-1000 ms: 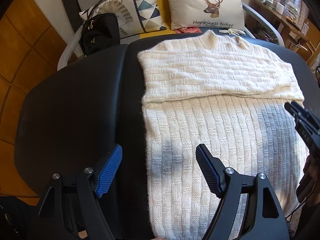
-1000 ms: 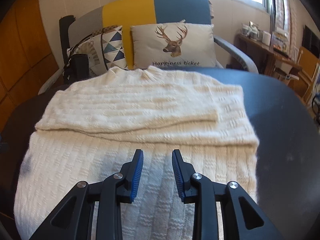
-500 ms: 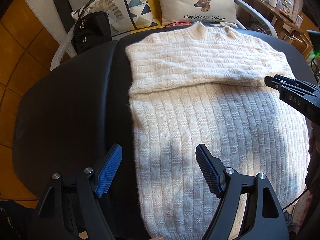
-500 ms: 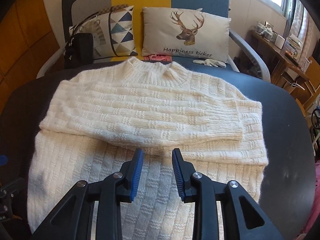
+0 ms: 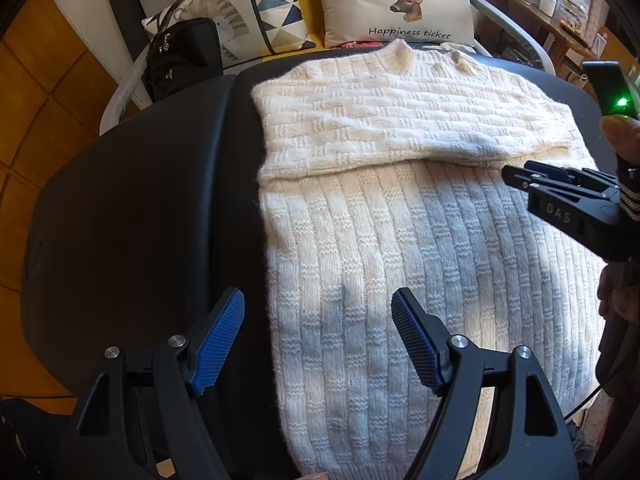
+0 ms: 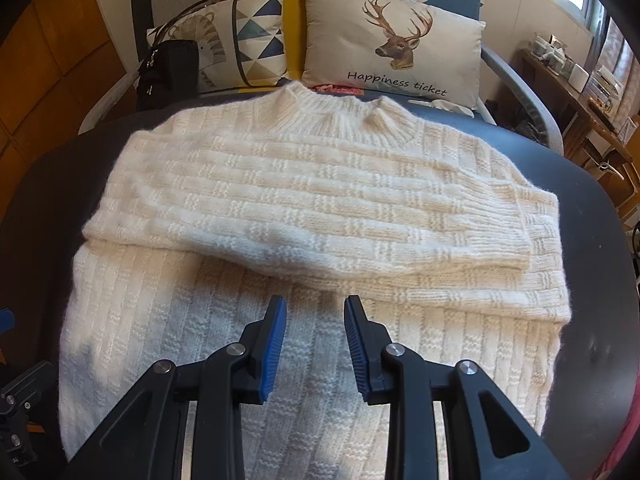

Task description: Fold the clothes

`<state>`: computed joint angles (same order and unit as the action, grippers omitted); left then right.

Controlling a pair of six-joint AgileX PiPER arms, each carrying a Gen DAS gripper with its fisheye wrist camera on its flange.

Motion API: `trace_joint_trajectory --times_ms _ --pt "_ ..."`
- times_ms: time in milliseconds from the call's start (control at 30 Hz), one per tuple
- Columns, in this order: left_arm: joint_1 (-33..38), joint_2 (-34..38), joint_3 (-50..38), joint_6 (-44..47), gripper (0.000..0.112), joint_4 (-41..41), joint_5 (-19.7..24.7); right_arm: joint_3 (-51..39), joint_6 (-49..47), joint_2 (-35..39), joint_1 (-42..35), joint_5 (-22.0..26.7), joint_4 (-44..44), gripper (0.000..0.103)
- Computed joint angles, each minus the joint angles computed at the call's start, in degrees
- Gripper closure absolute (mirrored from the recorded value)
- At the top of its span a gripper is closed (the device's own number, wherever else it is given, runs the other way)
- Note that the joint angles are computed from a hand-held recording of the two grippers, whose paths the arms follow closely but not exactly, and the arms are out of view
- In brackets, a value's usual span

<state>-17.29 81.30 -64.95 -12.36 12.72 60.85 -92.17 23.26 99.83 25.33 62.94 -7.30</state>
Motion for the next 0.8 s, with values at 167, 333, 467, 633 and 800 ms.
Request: trace_joint_trajectory --times_ms 167,333,467,633,800 --pt "0.00 -0.08 0.17 -0.10 0.033 -0.02 0.01 -0.37 0.39 0.84 0.82 0.08 0.03 0.073" --pt "0.23 -0.16 0.40 0.04 0.033 -0.13 -0.13 -0.61 -0.36 1.49 0.89 0.23 1.27 0.073" --pt "0.43 -0.22 0.70 0.20 0.033 -0.25 -0.21 -0.57 -1.29 2.16 0.84 0.20 2.62 0.073" --pt "0.59 -0.24 0.98 0.24 0.033 -0.26 -0.14 -0.50 -1.86 2.98 1.06 0.09 3.69 0.073" --pt "0.53 -0.33 1.12 0.37 0.033 -0.41 -0.13 -0.27 -1.95 3.61 1.19 -0.16 4.22 0.073"
